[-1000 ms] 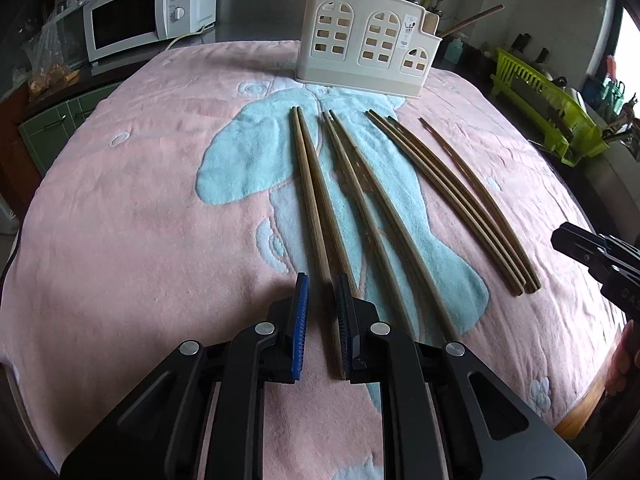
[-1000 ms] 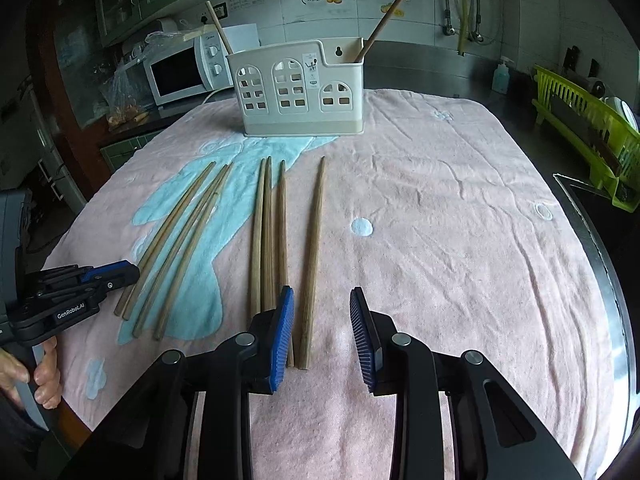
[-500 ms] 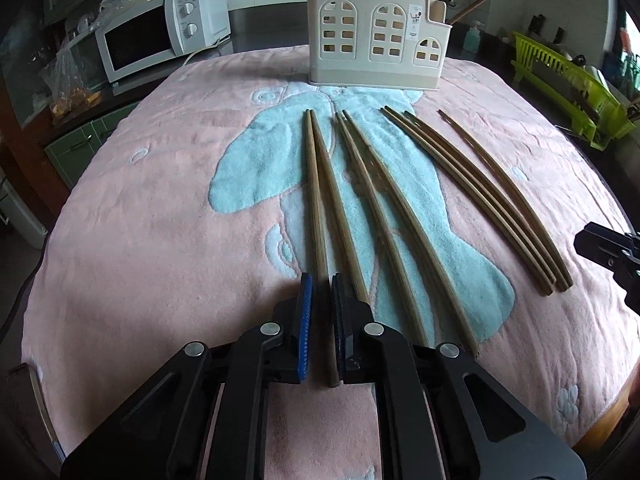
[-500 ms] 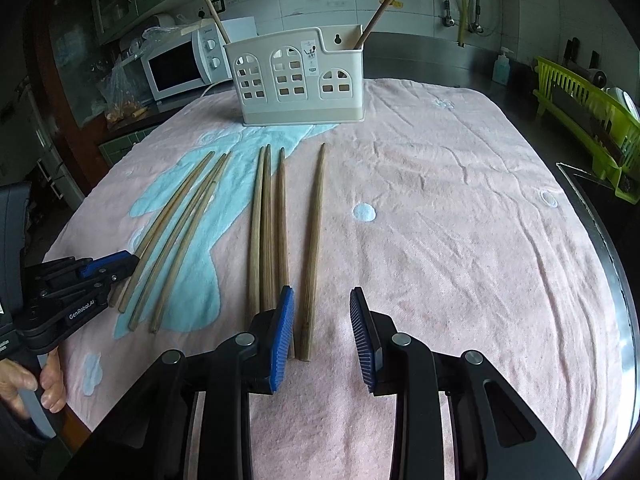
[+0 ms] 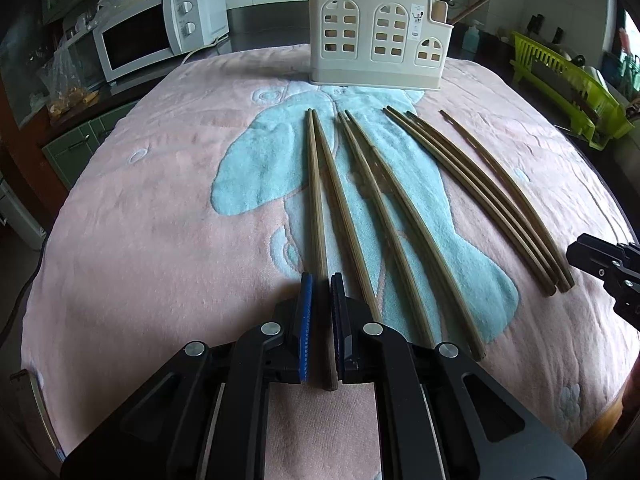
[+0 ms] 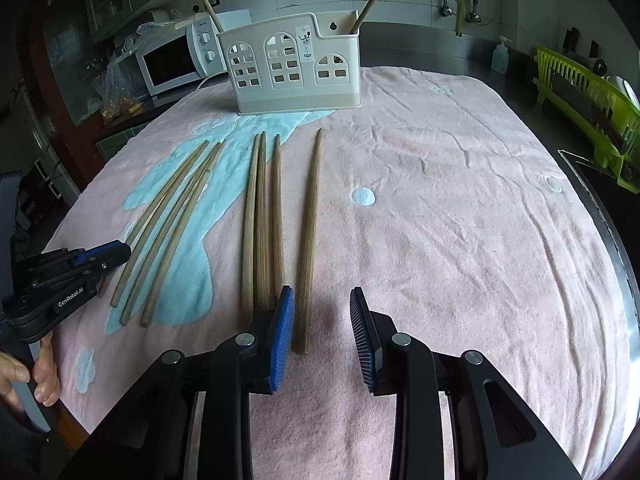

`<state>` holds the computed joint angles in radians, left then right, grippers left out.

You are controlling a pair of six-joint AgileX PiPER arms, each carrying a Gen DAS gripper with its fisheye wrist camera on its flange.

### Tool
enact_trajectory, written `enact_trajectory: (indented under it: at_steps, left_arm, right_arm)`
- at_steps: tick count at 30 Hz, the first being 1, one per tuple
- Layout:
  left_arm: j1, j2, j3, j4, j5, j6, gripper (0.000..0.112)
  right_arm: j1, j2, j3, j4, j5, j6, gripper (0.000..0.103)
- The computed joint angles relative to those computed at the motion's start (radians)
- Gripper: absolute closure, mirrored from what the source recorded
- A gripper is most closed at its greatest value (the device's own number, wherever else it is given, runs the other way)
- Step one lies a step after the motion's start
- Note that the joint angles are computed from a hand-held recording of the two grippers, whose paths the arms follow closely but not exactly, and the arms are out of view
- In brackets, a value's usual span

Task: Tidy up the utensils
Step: 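Close the left tool on another wooden chopstick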

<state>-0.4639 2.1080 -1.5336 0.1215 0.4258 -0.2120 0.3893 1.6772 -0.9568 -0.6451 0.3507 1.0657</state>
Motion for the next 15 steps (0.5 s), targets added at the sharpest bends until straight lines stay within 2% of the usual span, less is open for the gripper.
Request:
enact_trajectory:
  at_steps: [15]
  left_arm:
    - [0.002,0.004,-0.007,0.009,-0.002,0.016,0.105]
  right_arm:
    - [-0.007,0.027,-0.021,0.041,0.011,-0.039,0.074]
